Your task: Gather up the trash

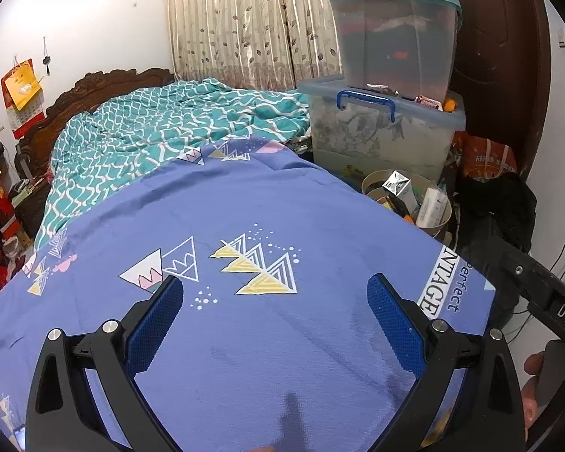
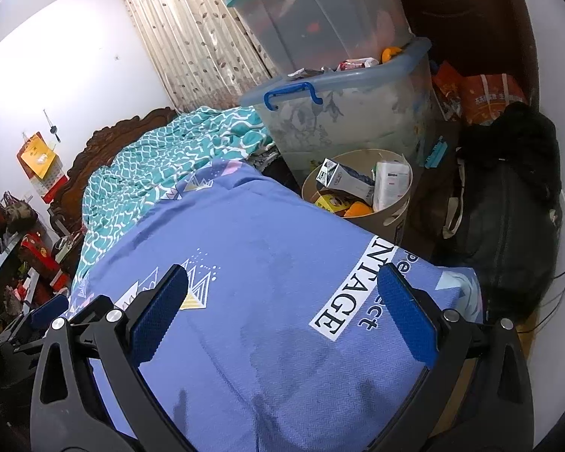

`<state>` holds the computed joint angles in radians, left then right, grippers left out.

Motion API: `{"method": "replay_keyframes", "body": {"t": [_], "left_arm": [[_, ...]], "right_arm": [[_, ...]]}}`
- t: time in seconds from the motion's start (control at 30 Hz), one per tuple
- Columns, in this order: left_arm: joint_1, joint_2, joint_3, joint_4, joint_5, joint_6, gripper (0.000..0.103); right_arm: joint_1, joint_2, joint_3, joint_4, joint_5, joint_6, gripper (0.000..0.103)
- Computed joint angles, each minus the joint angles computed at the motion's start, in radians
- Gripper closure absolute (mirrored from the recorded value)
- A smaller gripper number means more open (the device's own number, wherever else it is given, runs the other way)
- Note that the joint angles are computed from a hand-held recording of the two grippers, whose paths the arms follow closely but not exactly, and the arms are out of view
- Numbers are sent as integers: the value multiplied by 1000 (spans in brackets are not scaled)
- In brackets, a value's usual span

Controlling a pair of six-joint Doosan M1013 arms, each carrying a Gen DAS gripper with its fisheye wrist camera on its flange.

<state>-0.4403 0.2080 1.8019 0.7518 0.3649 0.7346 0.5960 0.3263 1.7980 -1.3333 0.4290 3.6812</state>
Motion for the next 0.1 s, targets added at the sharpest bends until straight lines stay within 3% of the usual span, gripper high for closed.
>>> {"method": "replay_keyframes", "body": {"t": [0.1], "left_arm": [[-1, -1, 1, 26, 3, -27, 9]], "right_arm": [[0, 0, 0, -1, 1, 1, 4]]}}
